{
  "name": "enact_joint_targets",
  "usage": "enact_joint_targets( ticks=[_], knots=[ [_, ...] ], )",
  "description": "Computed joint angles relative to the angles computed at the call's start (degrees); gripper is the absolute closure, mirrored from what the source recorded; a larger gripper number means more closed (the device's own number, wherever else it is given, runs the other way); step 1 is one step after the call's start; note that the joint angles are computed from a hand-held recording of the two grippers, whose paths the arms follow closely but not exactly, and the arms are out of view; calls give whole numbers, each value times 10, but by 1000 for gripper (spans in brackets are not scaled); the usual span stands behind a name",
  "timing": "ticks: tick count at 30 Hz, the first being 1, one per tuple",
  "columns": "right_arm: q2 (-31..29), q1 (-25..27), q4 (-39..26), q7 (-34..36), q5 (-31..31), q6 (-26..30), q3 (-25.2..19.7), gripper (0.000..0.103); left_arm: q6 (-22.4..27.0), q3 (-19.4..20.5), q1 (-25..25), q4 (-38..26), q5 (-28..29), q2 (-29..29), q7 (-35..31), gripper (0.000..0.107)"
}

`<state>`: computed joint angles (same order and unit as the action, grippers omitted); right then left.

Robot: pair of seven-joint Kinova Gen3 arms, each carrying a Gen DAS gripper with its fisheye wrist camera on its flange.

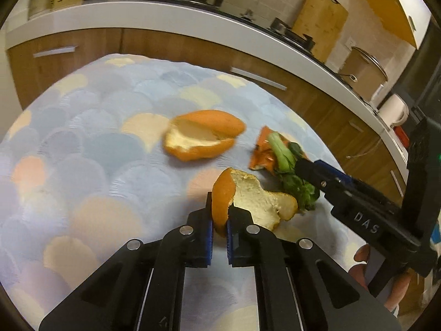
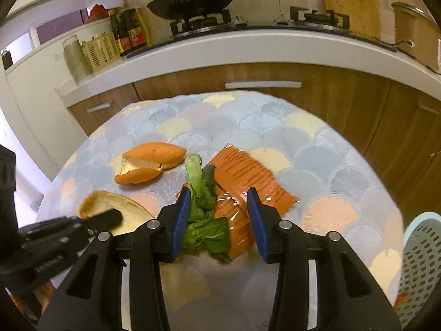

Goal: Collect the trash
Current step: 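Grasp an orange peel with the left tool while the right tool grasps the leafy greens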

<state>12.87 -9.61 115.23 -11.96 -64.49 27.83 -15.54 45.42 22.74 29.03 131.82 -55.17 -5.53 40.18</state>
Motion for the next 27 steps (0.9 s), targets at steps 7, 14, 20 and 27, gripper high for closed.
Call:
enact_joint_targets(
  ticks=[7, 14, 20, 27],
  knots=[
    [-3, -13, 4, -14, 18, -24, -7, 63, 14, 9, 3, 14, -20, 0, 25, 102],
    [-15, -20, 21, 8, 9, -56, -18, 63, 62, 9, 35, 1, -28, 27, 36, 102],
    [-14, -23, 18, -30, 52, -62, -22, 71, 101, -10, 61, -25, -7, 54, 3, 100],
    [-18, -2, 28, 29, 6, -59, -38, 89, 119, -31, 77, -43, 18, 67, -25, 96]
  ],
)
